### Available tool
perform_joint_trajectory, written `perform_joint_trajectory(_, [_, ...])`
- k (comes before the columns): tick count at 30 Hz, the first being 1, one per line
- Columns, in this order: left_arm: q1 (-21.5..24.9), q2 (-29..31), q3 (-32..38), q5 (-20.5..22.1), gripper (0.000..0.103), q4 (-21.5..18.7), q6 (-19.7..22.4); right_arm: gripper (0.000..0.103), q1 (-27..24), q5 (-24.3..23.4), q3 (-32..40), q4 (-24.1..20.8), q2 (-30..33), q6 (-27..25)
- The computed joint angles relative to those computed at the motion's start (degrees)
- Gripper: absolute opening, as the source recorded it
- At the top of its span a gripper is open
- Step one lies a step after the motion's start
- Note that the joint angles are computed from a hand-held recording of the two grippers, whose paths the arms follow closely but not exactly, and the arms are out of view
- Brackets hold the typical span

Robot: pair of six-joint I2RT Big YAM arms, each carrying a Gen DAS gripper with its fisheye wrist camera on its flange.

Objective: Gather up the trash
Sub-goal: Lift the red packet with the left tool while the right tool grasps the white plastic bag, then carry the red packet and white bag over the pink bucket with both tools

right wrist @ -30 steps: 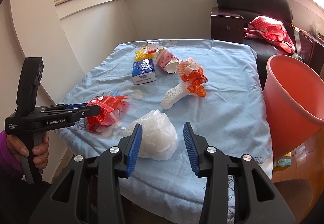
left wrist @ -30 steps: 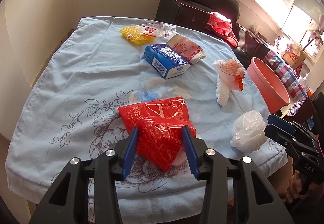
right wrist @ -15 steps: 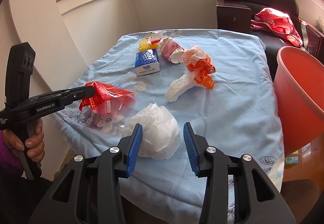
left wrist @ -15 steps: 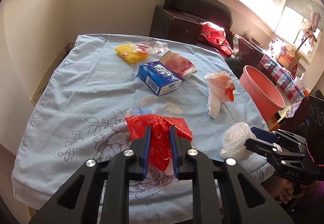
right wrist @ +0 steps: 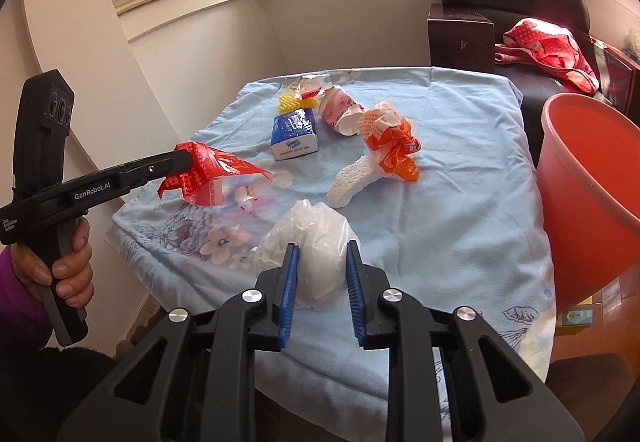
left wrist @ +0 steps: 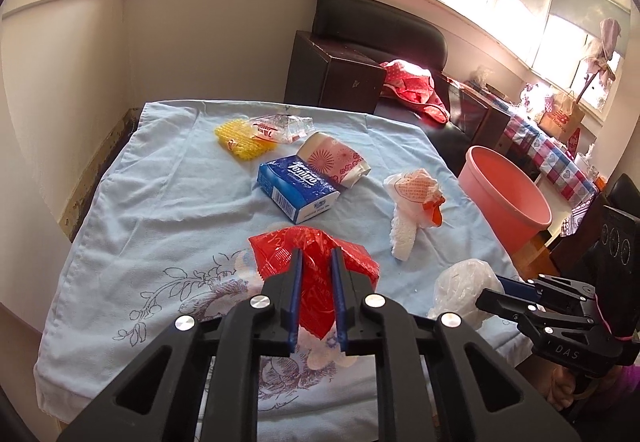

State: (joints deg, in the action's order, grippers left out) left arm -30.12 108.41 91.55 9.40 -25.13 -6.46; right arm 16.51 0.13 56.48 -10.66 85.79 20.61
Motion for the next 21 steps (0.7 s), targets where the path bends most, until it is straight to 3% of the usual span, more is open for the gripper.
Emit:
perform_joint_trajectory(9, [-2.2,1.9,5.3,1.8,0.013,1.3,0.9,0.024,-2.6,4.5,-3.9,5.4,-4.8,0.9])
perform_joint_trajectory(21, [-8.0,8.9,18.8,4.7,0.013,-2.1,5.0,0.024,-10.3,8.6,-8.7,10.6,-9.8,3.3])
